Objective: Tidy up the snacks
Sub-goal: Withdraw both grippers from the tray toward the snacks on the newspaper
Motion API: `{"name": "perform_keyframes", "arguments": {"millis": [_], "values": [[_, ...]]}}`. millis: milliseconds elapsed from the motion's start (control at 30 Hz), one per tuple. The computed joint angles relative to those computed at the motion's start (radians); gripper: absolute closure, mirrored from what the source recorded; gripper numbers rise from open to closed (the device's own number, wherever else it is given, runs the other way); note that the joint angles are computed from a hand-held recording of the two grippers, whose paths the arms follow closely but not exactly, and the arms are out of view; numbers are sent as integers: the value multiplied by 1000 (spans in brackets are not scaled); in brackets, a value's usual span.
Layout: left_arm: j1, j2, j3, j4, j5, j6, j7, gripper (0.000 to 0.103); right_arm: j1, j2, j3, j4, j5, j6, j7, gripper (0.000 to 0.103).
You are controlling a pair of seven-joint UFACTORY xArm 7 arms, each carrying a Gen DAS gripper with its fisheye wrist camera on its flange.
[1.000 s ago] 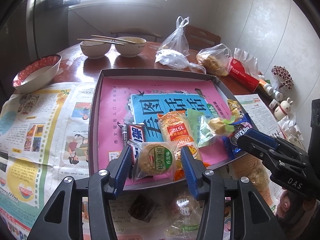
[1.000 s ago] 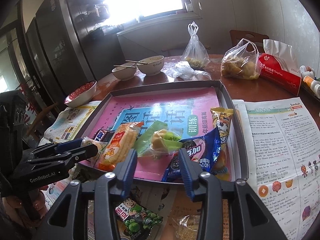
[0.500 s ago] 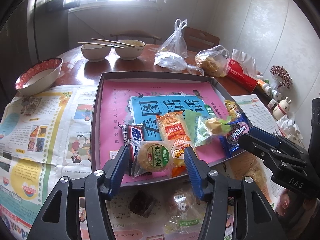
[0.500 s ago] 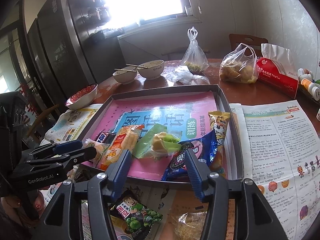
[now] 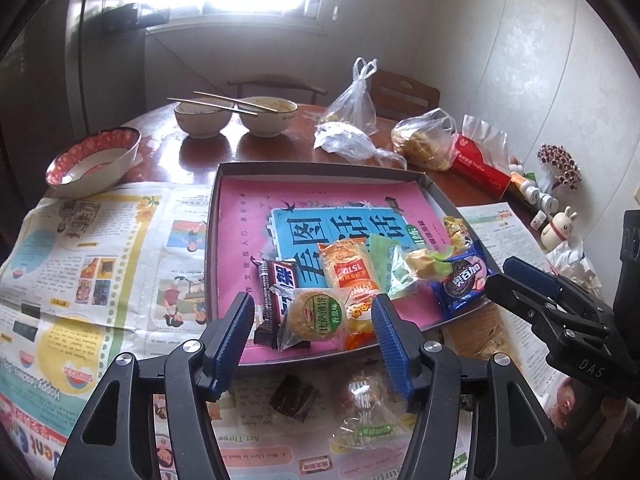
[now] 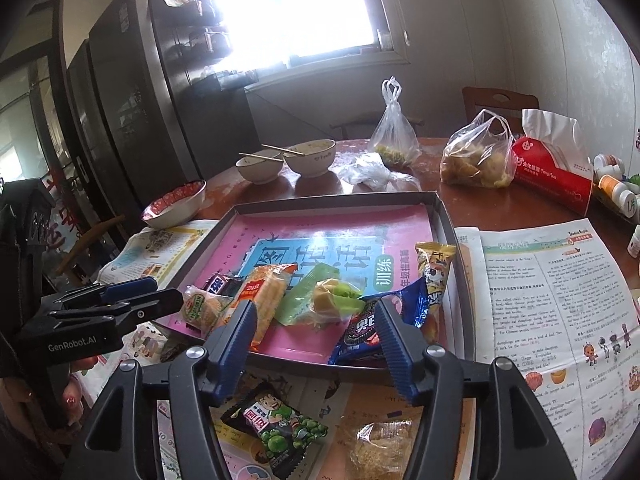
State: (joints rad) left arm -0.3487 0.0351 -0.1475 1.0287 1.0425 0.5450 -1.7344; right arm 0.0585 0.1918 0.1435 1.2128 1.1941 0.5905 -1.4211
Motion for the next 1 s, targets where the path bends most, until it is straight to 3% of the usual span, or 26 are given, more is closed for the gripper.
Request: {"name": "perform_keyframes", "arguments": {"millis": [367, 1000], "values": [[10, -48, -18, -36, 1, 14, -53, 34, 3, -58, -19, -42, 70, 32, -89, 37], [8, -93, -63, -52, -59, 94, 30, 33, 18, -133, -65, -98, 129, 95, -181, 36]]}}
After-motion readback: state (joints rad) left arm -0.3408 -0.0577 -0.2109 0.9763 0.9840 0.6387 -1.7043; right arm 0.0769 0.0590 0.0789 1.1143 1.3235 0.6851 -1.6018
